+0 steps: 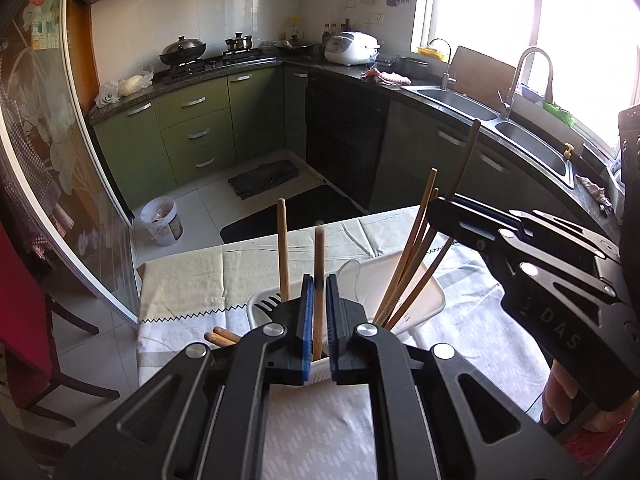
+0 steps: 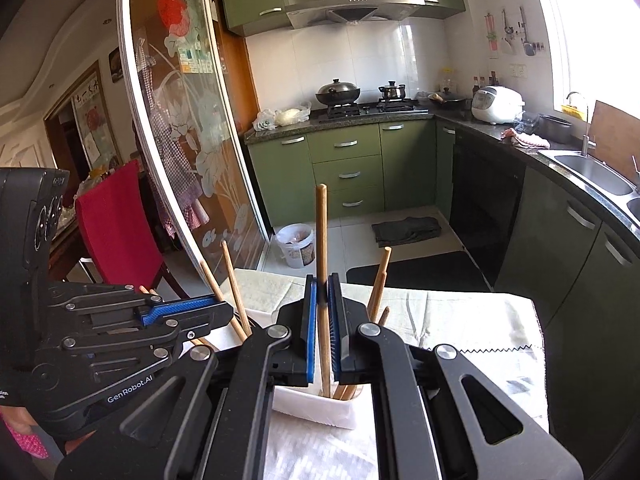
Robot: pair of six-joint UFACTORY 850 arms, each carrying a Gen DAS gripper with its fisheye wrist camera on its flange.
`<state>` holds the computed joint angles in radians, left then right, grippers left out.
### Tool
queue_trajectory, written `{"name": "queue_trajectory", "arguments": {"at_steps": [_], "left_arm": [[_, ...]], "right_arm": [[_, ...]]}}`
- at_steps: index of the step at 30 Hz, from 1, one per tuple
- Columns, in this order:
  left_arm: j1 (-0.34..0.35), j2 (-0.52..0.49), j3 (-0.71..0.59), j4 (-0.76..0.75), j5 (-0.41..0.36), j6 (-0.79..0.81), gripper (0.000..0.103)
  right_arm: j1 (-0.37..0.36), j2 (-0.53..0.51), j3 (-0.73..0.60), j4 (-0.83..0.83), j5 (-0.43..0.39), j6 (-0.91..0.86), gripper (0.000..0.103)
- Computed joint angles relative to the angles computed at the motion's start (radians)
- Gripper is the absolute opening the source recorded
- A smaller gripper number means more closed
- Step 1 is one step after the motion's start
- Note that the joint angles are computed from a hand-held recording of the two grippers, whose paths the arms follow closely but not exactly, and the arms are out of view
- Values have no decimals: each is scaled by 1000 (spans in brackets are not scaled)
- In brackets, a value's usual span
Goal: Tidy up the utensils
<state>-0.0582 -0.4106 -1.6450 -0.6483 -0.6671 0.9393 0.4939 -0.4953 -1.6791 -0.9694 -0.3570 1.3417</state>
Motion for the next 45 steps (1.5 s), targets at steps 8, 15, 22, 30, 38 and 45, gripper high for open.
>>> {"name": "queue_trajectory", "arguments": {"at_steps": [8,15,22,30,38,45], "left_arm": [[11,26,41,-53,14,47,7],[82,207,234,-421,33,343,59],[190,478,603,-803,55,762,94],[317,719,866,-938,25,923,96],[409,796,940,-962,-3,921,96],[433,769,927,-856,-21,818,96]], "right_arm": [[17,22,46,-55,-16,60,20],[84,188,257,-424,-59,458,46],[243,389,564,-627,-243,762,96],[455,504,750,-600,-507,891,98],[616,506,777,-551,-719,895,98],[617,475,738,-518,-742,850,98]]}}
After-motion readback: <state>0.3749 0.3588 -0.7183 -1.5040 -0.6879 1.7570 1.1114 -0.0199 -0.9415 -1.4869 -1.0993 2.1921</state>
